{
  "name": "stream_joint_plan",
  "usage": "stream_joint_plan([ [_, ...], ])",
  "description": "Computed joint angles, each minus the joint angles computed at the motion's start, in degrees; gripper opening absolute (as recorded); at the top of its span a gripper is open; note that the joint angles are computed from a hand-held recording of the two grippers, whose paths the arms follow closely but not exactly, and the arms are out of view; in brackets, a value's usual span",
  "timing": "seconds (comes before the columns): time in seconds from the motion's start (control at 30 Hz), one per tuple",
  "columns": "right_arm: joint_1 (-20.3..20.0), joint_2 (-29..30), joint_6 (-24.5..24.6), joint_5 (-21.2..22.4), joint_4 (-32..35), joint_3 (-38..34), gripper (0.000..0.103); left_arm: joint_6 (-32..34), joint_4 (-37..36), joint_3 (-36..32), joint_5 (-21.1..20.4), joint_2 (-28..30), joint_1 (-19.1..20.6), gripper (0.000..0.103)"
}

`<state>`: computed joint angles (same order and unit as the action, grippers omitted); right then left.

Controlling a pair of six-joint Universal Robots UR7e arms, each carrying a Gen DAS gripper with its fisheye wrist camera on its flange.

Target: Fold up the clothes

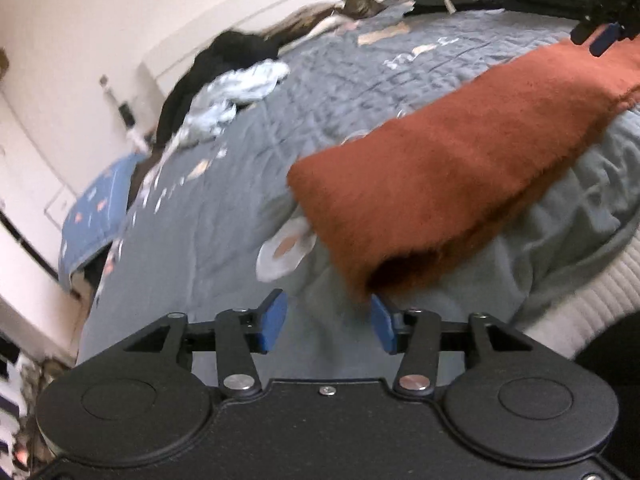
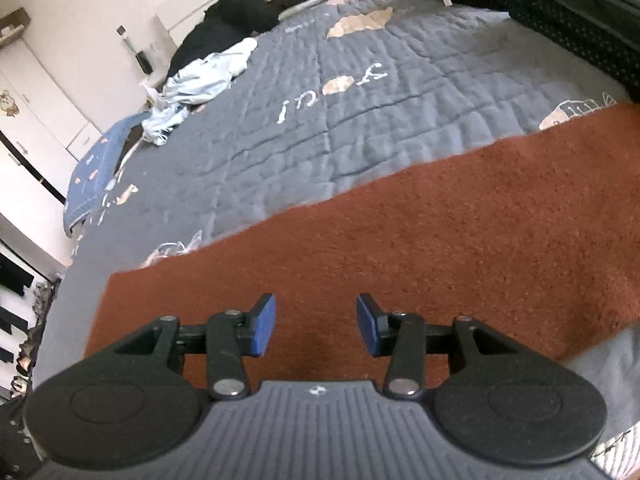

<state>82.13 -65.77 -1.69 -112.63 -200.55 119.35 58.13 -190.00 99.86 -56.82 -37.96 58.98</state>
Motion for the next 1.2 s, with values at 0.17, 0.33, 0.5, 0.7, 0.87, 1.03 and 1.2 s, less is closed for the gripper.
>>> stream_joint_plan([
  [0.17,0.16,-0.09,0.43,2.15,1.07,0.08,0.044,5.65,-5.03,-3.53,0.14,5.05,0.15,0.047],
  [0.33,-0.02,0.66,1.03,3.69,1.85,-0.22,0.044,8.77,-7.85,-4.87,-0.70,7.07,0.70,0.014],
  [0.5,-0.31,0.92,1.13,4.83,1.97,-0.04,0.044,10.85,-12.75,-4.10,-1.93,6.86,1.25,0.006],
  [0.7,-0.93,0.48,0.58,5.11,2.07,0.28,0.044,8.64,-5.57,-2.40,-1.15,3.14,1.67,0.006],
  [0.87,-2.02,-0.61,0.33,5.25,1.28,1.84,0.044,-7.27,11.94,-0.37,-2.49,-3.32,1.52,0.043],
  [1.03,-3.76,-2.68,1.14,5.86,-0.26,4.40,0.044,-24.22,22.66,-2.10,-11.82,-8.67,3.57,0.064],
  [1.2,-4.94,-3.68,0.47,6.93,-2.57,6.37,0.044,-41.64,30.10,-12.28,-21.61,-5.67,6.85,0.062],
])
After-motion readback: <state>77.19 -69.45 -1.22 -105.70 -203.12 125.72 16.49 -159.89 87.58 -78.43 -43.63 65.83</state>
